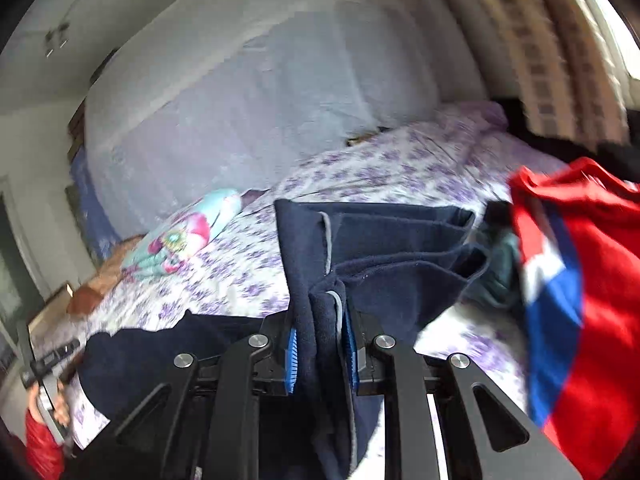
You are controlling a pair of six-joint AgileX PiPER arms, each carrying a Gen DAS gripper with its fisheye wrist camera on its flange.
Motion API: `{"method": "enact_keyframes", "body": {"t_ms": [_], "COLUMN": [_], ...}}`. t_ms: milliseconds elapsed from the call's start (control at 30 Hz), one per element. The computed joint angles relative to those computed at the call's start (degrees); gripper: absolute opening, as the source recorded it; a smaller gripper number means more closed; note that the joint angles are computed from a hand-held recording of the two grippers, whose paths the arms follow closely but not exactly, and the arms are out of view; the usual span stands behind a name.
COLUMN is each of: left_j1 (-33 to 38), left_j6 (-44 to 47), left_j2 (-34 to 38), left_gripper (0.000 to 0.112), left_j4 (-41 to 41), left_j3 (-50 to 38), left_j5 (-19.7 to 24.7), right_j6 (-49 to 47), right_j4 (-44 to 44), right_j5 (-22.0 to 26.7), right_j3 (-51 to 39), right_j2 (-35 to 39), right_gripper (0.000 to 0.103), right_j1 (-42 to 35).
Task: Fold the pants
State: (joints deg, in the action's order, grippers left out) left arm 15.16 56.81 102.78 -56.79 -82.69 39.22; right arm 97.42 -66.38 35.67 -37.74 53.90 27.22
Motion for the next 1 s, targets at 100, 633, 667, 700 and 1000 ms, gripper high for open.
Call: {"method": "enact_keyframes", "body": {"t_ms": [100,633,667,700,1000], "left_j1": [8.2,10.9,10.9,10.9,10.8], "left_j6": [-6.8,2.1,2.1,2.1,2.1], "left_j2": [9.7,7.8,7.7,7.6,8.1], "left_gripper": [0.096,0.098,0.098,0.098,0.098], "left_j4": [-4.9,-11.5,-11.6,-11.6,-11.6], "left_j3": [-4.3,0.1,0.2,0.4,-0.1], "left_j5": [5.1,8.1,8.1,8.1,7.8], "right_j6": [-7.1,-44.5,-45.9,-48.6,-38.6], "right_j4": [-4.0,19.2,20.5,23.6,23.3], "right_j5": [5.5,8.5,8.6,6.4,1.8], "right_j3": [-11.9,-32.6,-33.0,-32.3,-29.7], "right_j2": [17.0,43.8,43.3,41.6,31.7], "right_gripper": [0.019,0.035,0.039,0.043,0.066], "right_j1": [11.7,20.6,20.8,20.0,8.8]}}
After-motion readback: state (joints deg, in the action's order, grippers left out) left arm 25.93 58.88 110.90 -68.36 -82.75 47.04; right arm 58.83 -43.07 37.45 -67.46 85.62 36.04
